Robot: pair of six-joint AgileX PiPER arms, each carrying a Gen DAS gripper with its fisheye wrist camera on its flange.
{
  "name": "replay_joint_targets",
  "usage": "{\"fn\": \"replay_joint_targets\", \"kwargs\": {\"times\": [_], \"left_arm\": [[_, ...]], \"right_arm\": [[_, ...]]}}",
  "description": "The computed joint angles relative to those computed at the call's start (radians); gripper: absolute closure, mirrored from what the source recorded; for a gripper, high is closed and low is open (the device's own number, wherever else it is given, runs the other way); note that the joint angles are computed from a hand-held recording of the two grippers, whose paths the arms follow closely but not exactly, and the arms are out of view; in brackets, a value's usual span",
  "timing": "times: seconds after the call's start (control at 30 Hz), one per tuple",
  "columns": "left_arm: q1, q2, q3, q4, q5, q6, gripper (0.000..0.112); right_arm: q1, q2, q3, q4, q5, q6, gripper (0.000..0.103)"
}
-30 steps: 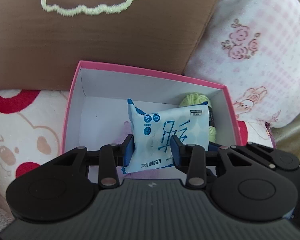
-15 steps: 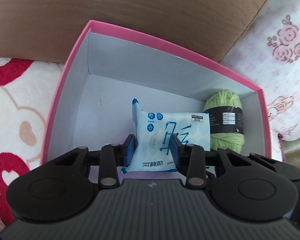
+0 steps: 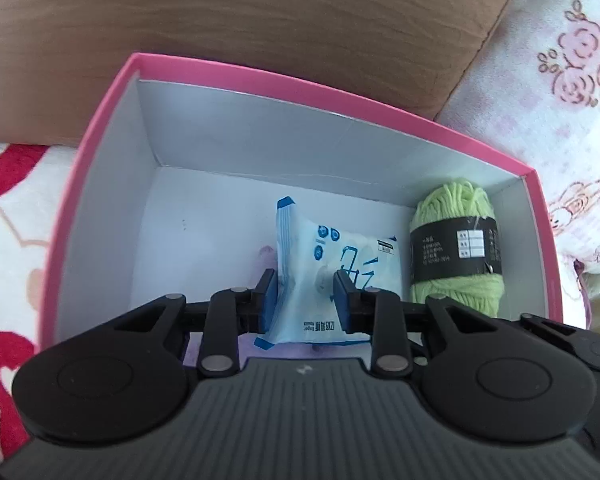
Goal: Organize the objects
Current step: 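Lower the wet-wipes pack into the box and open the left gripper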
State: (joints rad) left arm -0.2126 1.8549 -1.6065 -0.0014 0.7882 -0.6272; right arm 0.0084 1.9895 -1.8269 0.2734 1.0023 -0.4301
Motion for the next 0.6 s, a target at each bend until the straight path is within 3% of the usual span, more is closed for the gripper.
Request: {"fn": "replay_joint_targets", "kwargs": {"times": [0.1,0.33,0.6], "left_arm": [[-0.025,-0.039,0.013,0.068,0.019,-0.033,0.084],[-0.048,-0.167,0.040,0.029,0.092,0.004,0.084],[-0.114,-0.272,-0.011,0.044,0.247,0.005,0.084]], "right_arm": [[-0.028,-0.076,0.082,0.060,-0.009,-0.055,0.060],[-0.076,-0.212,0.155,0.140,0.049,-0.117,0.060],[-0.129,-0.371,0.200,0.160,0.144,-0.146,0.059]]}}
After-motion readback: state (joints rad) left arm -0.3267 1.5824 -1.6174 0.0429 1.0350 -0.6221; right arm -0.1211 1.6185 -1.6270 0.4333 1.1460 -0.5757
